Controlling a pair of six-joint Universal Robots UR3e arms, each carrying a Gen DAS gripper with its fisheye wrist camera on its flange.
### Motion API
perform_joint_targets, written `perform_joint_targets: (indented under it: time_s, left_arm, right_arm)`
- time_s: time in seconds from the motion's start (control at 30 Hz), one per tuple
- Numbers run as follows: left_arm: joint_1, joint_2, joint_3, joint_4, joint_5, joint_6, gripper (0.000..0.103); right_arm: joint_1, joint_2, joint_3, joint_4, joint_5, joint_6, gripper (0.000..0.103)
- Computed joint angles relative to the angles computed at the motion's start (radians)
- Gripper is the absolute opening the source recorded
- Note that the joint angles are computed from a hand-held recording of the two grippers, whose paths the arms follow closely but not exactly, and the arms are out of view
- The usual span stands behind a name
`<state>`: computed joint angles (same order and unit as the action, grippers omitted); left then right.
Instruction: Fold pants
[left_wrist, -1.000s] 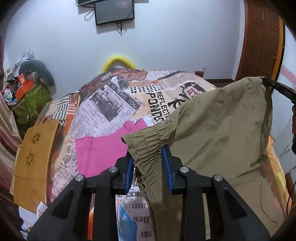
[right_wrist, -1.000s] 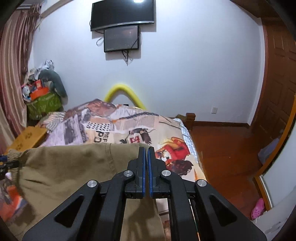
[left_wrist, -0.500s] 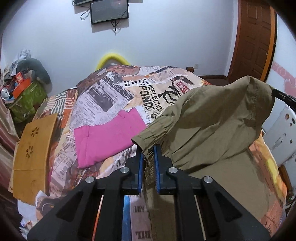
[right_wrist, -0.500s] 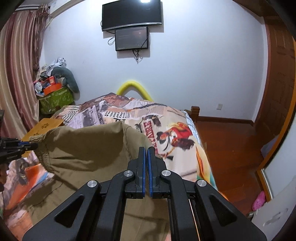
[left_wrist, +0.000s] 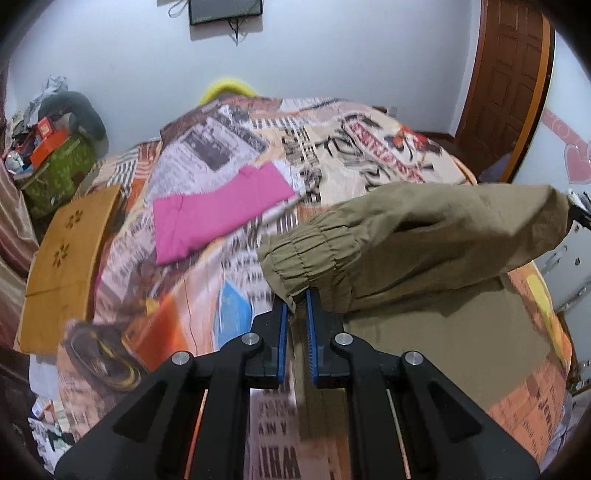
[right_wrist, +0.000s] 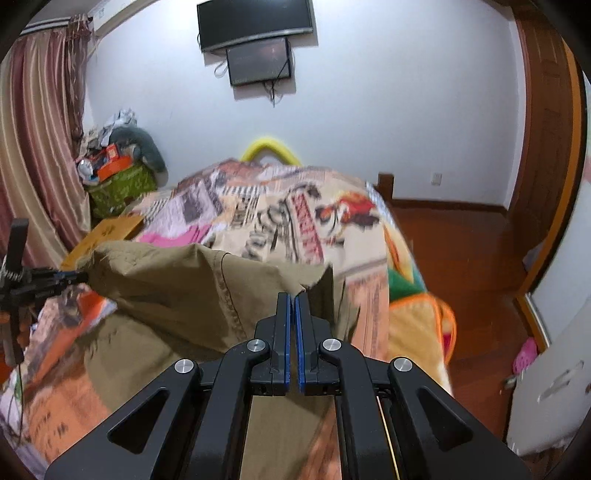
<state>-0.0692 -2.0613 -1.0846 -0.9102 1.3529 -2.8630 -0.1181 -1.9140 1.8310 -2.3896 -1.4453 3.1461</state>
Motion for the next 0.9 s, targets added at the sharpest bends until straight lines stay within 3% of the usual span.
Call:
perform_joint_targets:
  time_s: [0.43, 0.67, 0.7, 0.77, 0.8, 0.83, 0.87, 0.9]
  left_arm:
    - [0.058, 0.285, -0.472, 0.101, 0.008, 0.095, 0.010]
    - [0.052, 0.361, -0.499, 0.089, 0.030, 0.116, 0.010]
    - [0.044, 0.366, -0.489, 0.086, 0.033, 0.114, 0.010]
    - [0.026, 0.375, -0.464, 0.077, 0.028, 0.117, 0.012]
    - [0.014, 0.370, -0.447, 0.074, 0.028, 0.116, 0.015]
    - [-0.009, 0.362, -0.414, 0.063, 0.031, 0.119, 0.023]
    - [-0.017, 0.356, -0.408, 0.066, 0.033, 0.119, 0.030]
    - [-0.030, 0.350, -0.400, 0.071, 0.038, 0.119, 0.046]
  right_arm:
    - [0.002, -0.217, 0.294, 0.138, 0.003, 0.076, 0.003]
    - [0.086, -0.267, 0.293, 0.210, -0.100, 0.126, 0.003]
    - [0.094, -0.275, 0.285, 0.219, -0.111, 0.134, 0.005]
    - [0.120, -0.266, 0.253, 0.238, -0.143, 0.160, 0.019]
    - [0.139, -0.258, 0.247, 0.231, -0.161, 0.172, 0.037]
    - [0.160, -0.249, 0.236, 0.224, -0.180, 0.182, 0.049]
    - [0.190, -0.236, 0.222, 0.205, -0.203, 0.190, 0.052]
    - [0.211, -0.218, 0.214, 0.183, -0.217, 0.191, 0.053]
